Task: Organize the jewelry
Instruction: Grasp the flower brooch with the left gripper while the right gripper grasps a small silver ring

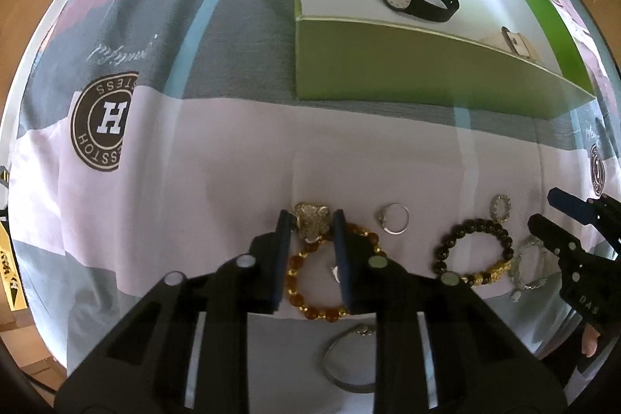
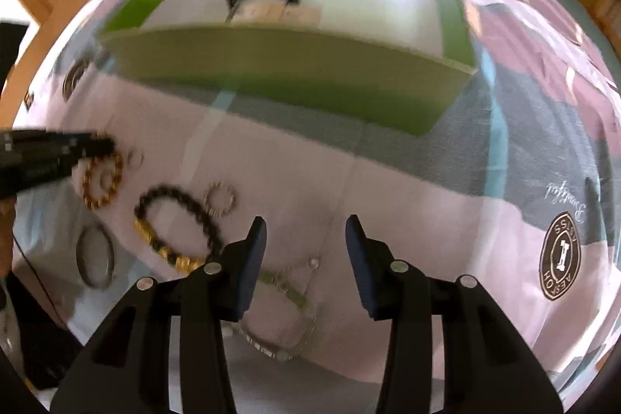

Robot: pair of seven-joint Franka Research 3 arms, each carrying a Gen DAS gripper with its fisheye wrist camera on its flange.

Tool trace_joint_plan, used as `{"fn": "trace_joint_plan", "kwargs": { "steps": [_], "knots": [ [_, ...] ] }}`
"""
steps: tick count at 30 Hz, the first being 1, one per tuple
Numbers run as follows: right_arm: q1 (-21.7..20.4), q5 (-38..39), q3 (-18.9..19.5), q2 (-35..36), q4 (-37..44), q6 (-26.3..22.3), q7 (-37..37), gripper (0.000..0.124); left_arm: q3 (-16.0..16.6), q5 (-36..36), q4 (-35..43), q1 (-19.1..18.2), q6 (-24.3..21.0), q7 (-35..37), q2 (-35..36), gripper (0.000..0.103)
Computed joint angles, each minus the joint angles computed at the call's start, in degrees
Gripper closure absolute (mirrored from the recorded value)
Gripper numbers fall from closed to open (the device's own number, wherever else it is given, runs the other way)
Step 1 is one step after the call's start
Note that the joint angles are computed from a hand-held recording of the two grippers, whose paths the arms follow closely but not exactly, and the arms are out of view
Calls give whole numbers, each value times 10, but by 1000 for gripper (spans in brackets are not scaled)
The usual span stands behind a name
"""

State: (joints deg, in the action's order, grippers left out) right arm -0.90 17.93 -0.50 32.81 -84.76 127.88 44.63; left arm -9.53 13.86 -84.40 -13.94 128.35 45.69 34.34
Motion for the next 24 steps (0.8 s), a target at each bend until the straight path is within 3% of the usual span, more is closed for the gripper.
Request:
{"fn": "trace_joint_plan", "kwargs": {
  "steps": [7, 10, 12, 14, 15, 16, 21, 24],
  "knots": [
    [-24, 93, 37, -2, -24, 36, -53, 81, 1, 7, 5, -9, 0, -8, 2, 81],
    [-36, 130, 50, 18, 6, -22, -55, 81, 1, 9, 8, -11, 1, -12, 4, 82],
    [-25, 110, 46, 17, -1, -13, -47, 81, 0, 6, 10, -9, 5, -12, 8, 81],
    [-10, 113, 37, -6, -42, 34, -78, 82, 0, 3, 5, -6, 11, -12, 5, 82],
    [-9, 112, 37, -7, -42, 33, -79, 97, 0, 4, 1, -6, 15, -13, 2, 82],
    [-7, 107, 33, -6, -36, 23, -72, 104, 2, 7, -2, -7, 21, -17, -1, 82],
    [-3, 92, 16, 9, -15, 53, -36, 104, 1, 0, -34, 5, 50, -22, -25, 85],
    [-17, 98, 18, 23, 16, 45, -12, 104, -1, -8, -47, 13, 61, -25, -35, 85]
  ]
}}
